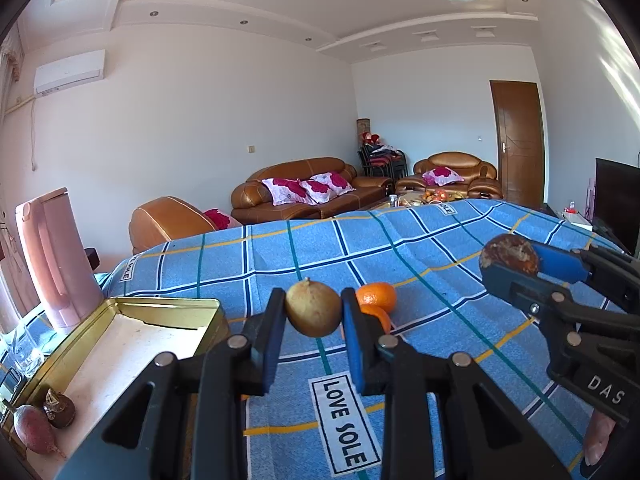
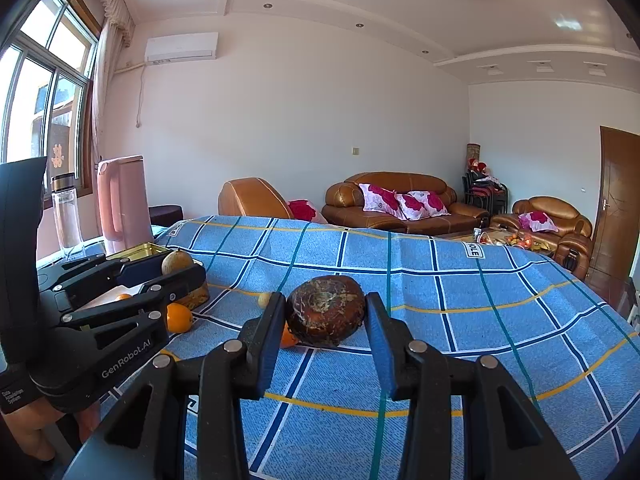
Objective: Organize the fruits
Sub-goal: 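Carry the tan fruit in the left tool and the mangosteen in the right tool over the tray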
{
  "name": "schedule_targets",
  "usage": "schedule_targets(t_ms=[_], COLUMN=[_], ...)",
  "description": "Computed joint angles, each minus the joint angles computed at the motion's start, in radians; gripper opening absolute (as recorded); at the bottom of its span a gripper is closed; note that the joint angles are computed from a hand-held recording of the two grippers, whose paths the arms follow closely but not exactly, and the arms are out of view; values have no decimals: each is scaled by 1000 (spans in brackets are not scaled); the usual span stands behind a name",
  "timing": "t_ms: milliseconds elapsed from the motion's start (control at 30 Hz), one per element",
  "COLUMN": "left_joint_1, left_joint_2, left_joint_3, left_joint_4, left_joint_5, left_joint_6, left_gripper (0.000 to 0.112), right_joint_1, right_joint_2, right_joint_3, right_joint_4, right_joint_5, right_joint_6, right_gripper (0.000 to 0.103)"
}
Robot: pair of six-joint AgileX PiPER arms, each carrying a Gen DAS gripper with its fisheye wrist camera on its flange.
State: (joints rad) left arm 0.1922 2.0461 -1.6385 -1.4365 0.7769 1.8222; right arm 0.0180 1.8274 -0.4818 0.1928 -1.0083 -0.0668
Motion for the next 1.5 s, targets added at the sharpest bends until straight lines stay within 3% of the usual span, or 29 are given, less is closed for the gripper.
schedule_targets(t_ms=[733, 1500], left_joint_1=[36, 135], left_joint_2=[0, 40], left_joint_3=[-22, -92], left_joint_4=[44, 72], left_joint_5=[34, 94], left_joint_6=[-50, -99], left_gripper=[29, 29], right_joint_1=[34, 216], right_joint_2=[-4, 18], right_joint_3=[0, -56], right_joint_4=[39, 152], right_joint_5=[5, 51], right_joint_6=[-32, -129], right_gripper=[42, 42])
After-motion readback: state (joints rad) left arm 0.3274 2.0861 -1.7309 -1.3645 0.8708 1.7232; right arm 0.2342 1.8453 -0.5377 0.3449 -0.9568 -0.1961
